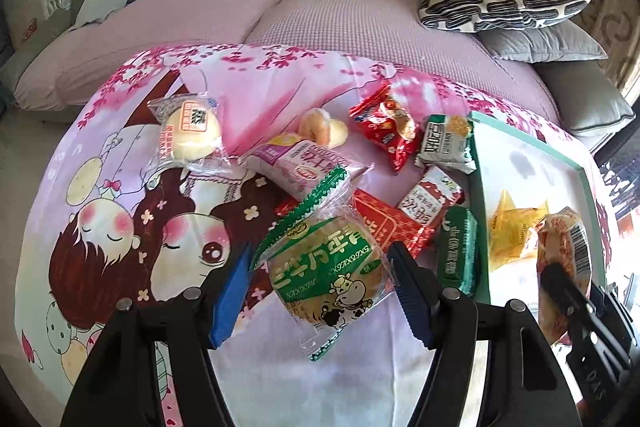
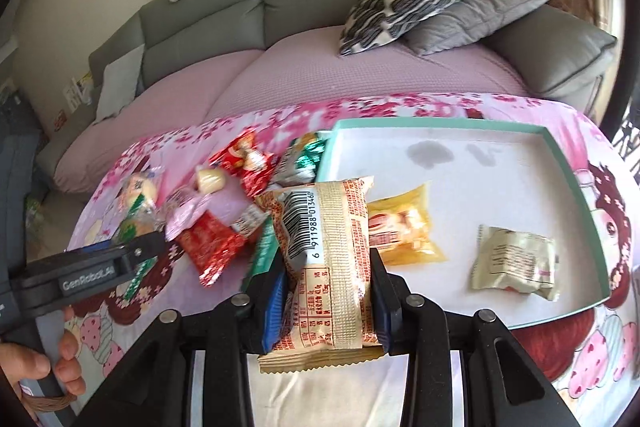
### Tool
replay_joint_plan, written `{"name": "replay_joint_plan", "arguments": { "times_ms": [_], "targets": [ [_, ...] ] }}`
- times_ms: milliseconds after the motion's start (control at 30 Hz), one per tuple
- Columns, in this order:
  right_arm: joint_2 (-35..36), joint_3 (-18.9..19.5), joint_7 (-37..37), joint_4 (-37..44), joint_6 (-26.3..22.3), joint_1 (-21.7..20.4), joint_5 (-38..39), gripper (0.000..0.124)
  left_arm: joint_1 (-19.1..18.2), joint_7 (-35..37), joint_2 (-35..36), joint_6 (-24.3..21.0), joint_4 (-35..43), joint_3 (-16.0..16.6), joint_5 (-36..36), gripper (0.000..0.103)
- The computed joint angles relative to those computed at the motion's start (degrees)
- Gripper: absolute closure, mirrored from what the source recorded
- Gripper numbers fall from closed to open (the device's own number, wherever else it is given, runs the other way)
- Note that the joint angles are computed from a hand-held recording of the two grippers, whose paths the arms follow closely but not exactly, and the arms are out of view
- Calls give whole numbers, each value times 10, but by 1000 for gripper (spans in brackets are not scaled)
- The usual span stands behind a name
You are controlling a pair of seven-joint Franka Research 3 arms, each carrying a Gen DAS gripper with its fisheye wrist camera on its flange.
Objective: Organize snacks
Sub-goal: 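Release the green-striped packet into the tray with the left tool while the right tool drops the beige packet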
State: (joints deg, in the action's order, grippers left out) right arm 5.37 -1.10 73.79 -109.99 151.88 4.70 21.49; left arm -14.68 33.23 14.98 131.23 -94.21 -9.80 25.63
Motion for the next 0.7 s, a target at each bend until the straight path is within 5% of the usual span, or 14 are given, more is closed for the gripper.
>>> {"name": "replay_joint_plan", "arguments": {
  "times_ms": [367,700],
  "targets": [
    [17,-39,138,13,27,-35,-91,85,-48,71,82,11,121,-7,21,33],
    [40,-44,166,28,36,-52,-112,85,-93,159,173,6,251,-6,4,33]
  ]
}}
